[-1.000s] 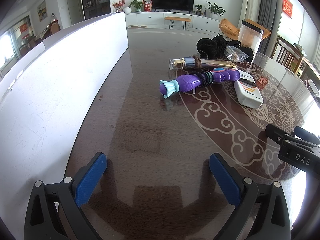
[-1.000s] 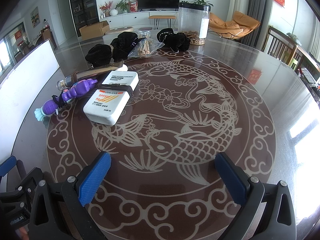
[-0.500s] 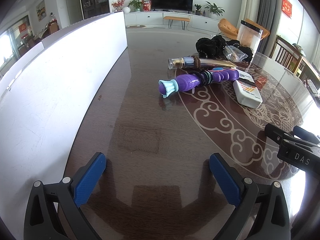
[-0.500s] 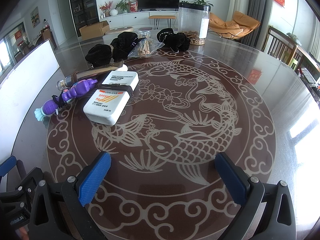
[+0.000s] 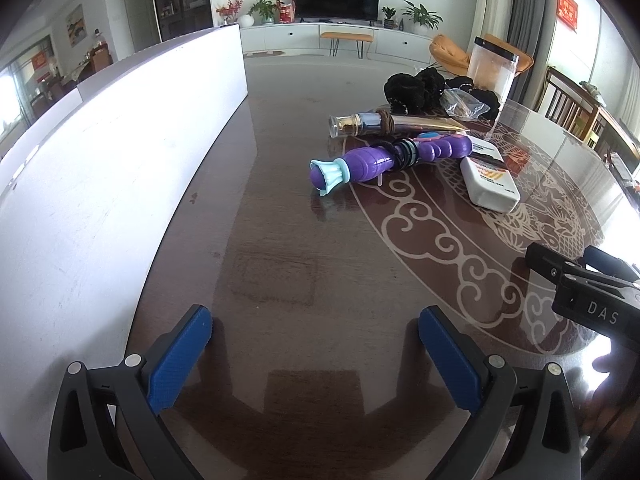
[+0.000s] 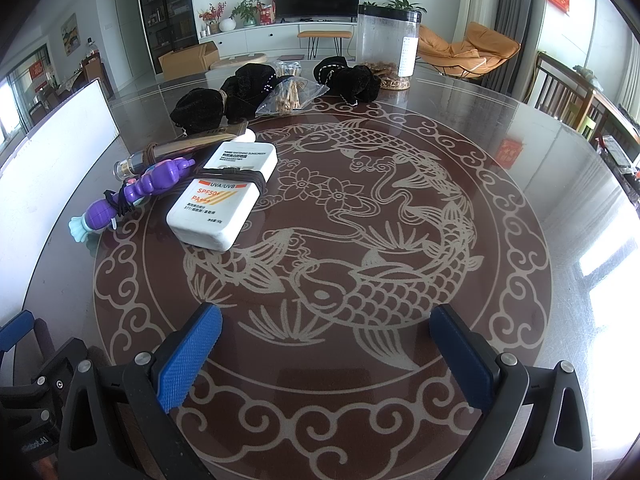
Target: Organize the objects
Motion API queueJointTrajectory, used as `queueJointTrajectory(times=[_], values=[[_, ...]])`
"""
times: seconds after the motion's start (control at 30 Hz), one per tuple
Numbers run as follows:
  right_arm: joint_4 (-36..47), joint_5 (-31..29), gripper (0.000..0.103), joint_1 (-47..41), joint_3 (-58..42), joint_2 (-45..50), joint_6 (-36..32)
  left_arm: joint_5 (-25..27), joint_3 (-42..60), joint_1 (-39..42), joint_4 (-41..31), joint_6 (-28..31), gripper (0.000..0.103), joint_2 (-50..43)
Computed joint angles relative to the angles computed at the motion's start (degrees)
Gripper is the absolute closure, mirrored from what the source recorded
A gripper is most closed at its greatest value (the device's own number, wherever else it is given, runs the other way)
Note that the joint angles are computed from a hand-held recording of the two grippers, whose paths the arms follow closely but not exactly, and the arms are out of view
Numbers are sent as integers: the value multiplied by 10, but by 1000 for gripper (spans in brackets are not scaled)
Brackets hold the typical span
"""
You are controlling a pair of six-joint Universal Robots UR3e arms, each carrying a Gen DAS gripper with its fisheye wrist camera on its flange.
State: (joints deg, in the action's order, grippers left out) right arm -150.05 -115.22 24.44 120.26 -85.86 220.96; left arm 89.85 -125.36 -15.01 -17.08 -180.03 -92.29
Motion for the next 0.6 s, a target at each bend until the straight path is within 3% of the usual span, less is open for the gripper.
queueJointTrajectory(times=[0.1,0.23,0.3,0.4,0.5,0.57,0.6], values=[[26,50,0,-32,-9,-13,-47,0,1,-1,0,0,0,-1],[-38,156,0,-95,-3,-10,-109,0,1,-1,0,-1,0,-1],[-29,180,0,-112,-47,29,-124,0,1,-1,0,0,0,-2],[-5,165,4,-114,-120,90,-140,0,1,0,1,0,0,-2],[-12,136,31,-100,-148,122,-167,0,2,-2,1,-1,0,-4],[-20,124,57,-91,-144,121,-185,0,2,-2,1,-1,0,-4],[-20,124,62,-89,-134,108,-188,0,2,-2,1,-1,0,-4]])
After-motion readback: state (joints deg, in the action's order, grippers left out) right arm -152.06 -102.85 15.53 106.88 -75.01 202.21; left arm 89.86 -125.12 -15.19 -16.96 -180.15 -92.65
